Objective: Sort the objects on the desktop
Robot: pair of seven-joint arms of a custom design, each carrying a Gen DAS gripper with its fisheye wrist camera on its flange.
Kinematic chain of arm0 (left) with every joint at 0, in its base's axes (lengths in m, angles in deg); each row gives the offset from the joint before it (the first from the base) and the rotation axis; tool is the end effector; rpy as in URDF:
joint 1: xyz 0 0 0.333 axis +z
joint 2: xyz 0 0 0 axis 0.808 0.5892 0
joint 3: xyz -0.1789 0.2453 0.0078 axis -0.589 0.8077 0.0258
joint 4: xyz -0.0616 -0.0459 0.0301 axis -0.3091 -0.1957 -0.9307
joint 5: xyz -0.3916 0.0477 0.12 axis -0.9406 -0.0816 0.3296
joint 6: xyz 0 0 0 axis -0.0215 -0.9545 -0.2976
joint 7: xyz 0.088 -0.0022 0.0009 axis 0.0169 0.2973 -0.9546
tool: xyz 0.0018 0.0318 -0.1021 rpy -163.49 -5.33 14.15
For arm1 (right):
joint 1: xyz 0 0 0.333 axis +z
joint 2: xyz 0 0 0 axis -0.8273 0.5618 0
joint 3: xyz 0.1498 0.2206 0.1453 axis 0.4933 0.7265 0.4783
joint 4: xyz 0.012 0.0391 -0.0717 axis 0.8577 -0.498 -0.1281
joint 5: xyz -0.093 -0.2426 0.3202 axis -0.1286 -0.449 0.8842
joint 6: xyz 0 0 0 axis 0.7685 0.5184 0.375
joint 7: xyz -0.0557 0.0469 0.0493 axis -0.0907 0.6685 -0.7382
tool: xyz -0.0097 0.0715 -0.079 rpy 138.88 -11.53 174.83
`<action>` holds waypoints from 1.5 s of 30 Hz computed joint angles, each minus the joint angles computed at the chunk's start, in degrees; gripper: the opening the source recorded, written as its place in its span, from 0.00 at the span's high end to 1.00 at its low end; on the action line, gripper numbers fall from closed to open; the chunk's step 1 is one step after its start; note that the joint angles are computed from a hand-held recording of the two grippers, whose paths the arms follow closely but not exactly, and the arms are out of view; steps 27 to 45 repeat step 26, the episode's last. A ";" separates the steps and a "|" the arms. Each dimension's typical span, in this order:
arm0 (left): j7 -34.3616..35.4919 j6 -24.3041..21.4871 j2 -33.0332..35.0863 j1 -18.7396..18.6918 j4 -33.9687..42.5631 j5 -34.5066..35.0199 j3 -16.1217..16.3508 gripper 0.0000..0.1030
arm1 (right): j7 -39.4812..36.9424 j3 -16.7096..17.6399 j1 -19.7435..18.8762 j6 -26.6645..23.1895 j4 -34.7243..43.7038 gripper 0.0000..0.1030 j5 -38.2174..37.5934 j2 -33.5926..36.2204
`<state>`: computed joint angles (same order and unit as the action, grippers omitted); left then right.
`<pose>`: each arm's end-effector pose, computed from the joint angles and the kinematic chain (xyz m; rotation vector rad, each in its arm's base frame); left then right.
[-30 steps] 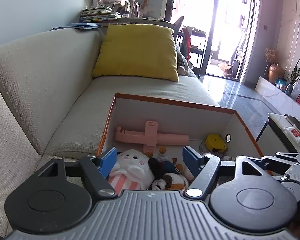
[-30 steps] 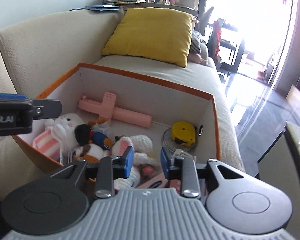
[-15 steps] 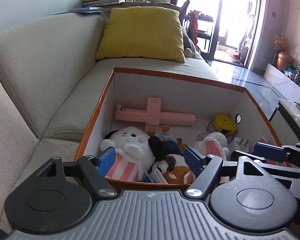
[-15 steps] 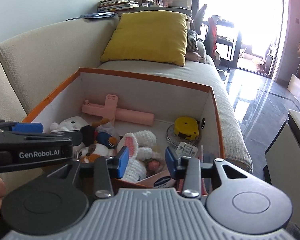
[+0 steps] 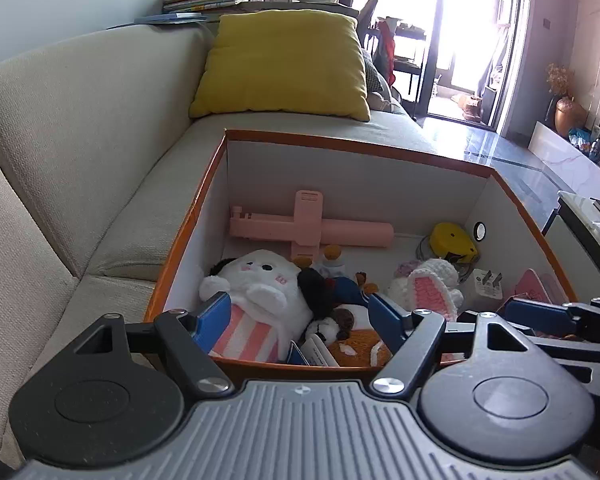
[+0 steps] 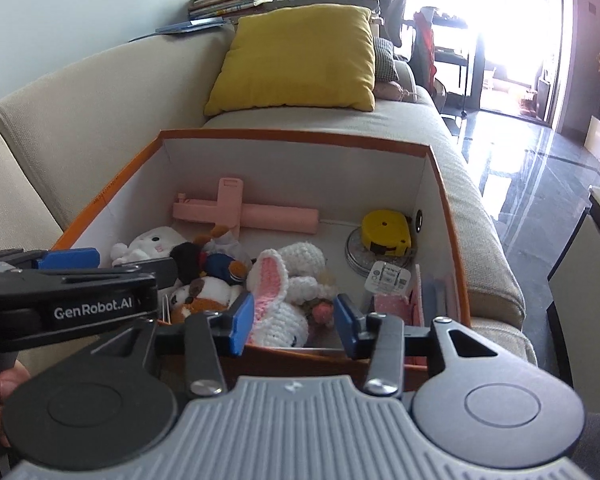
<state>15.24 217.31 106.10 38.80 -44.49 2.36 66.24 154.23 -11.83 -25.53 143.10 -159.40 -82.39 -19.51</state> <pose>0.6408 -0.2166 0.3853 -1.9988 1.2778 -0.6476 0.7063 0.3885 0.4170 -1.8377 1.4287 -0.5693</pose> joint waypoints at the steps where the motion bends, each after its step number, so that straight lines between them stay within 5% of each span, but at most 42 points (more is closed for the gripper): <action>1: 0.09 -0.05 0.00 0.00 0.00 -0.07 -0.02 0.13 | 0.56 0.11 -0.17 0.61 -0.47 0.55 0.46 -0.14; 45: 0.55 1.08 0.71 -0.18 0.56 -0.36 0.50 0.13 | 0.72 -0.54 0.18 2.34 -2.39 0.54 -0.03 -1.12</action>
